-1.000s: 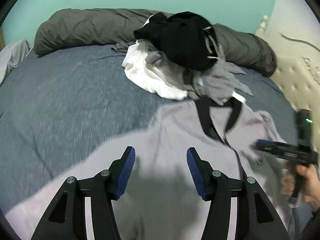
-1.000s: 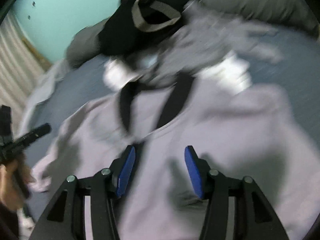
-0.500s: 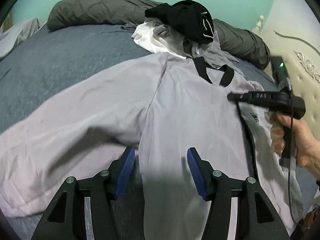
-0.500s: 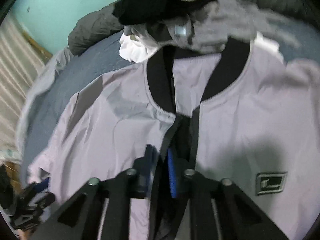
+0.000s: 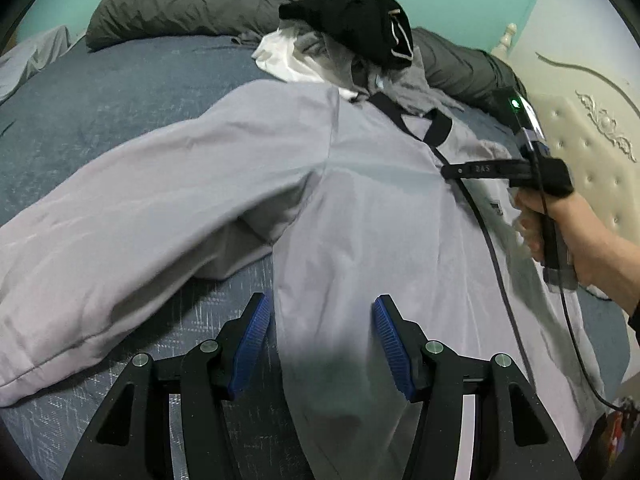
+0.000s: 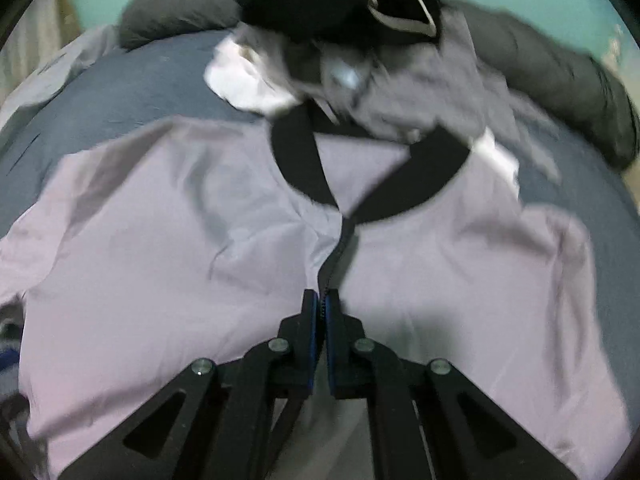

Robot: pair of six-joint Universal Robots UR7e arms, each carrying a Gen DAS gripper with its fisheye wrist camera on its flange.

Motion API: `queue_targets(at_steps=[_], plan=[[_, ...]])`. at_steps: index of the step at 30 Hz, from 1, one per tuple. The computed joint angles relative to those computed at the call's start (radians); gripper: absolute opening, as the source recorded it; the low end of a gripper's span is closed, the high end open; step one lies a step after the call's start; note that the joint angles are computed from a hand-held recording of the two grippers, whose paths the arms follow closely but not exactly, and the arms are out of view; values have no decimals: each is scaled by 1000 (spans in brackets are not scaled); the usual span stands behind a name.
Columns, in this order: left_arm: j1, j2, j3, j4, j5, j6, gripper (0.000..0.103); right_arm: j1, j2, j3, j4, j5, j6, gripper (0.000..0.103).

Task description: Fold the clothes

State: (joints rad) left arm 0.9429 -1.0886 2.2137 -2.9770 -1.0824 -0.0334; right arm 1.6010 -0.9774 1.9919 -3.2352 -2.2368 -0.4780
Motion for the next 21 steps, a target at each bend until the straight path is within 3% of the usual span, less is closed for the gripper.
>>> queue_targets(at_steps=[3, 6, 9, 11, 14, 18, 21], plan=[[8, 4, -8, 18, -3, -7, 59, -10, 3, -8, 20, 2, 22, 7], [6, 6, -8, 18, 7, -10, 59, 3, -5, 11, -55, -13, 2, 20], [4, 10, -11, 20, 13, -11, 59, -7, -63, 67, -123, 76, 16, 23], [2, 9, -9, 23, 17, -11, 59, -23, -99, 92, -85, 155, 32, 23], [-5, 3, -3, 27, 25, -11, 59, -35, -112, 85, 63, 218, 54, 23], [-7, -9, 9, 41, 33, -29, 59, -42, -77, 66, 165, 207, 79, 23], [-4, -28, 22, 64, 35, -51, 59, -35, -77, 80, 119, 215, 92, 24]])
